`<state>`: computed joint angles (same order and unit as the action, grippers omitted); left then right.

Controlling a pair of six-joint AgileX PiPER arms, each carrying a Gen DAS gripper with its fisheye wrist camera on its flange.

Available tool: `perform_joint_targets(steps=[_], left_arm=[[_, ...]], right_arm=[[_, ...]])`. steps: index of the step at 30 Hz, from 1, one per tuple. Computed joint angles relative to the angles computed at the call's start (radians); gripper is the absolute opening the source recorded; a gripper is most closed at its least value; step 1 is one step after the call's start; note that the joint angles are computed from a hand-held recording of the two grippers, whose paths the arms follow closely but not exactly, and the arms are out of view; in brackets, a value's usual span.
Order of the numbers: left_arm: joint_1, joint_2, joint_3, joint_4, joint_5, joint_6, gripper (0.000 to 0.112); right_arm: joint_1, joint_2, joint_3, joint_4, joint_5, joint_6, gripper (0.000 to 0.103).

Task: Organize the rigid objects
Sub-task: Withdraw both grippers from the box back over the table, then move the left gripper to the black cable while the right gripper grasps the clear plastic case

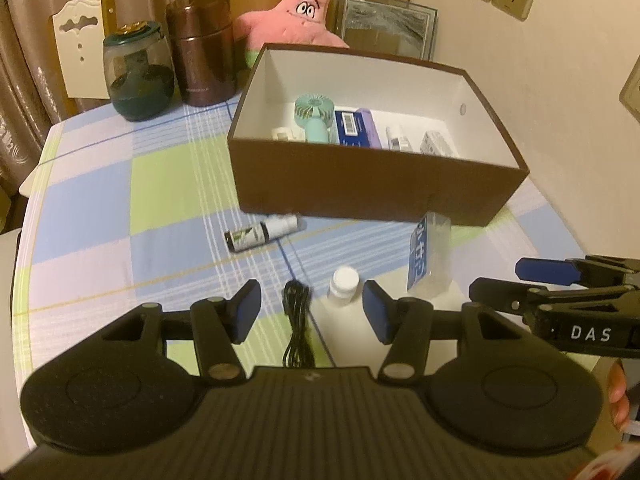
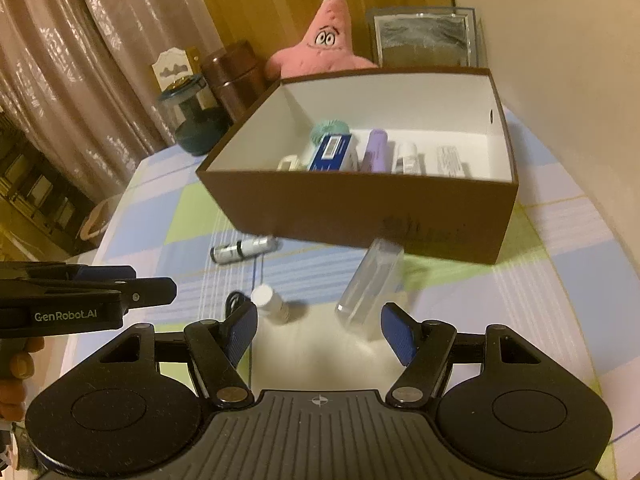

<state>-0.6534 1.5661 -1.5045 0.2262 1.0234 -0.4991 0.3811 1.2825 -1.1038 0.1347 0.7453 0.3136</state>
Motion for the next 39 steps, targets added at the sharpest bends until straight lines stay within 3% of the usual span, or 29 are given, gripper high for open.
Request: perform_joint_targets(steps=[19, 30, 39], left_arm=[[-0.016, -0.084, 0.183, 0.024, -0.024, -0.051, 0.054], [-0.007, -0.065, 0.234, 0.014, -0.069, -0.049, 0.053], [0.007, -0.012, 0.222, 0.0, -0.093, -0.032, 0.053]], right_arm=[[0.092, 0.003, 0.052, -0.084, 0.024, 0.109, 0.068], [0.077, 0.037, 0.067, -0.112, 0.037, 0.122, 0.068], [0.052, 0.077, 0.069, -0.1, 0.001, 0.065, 0.068]])
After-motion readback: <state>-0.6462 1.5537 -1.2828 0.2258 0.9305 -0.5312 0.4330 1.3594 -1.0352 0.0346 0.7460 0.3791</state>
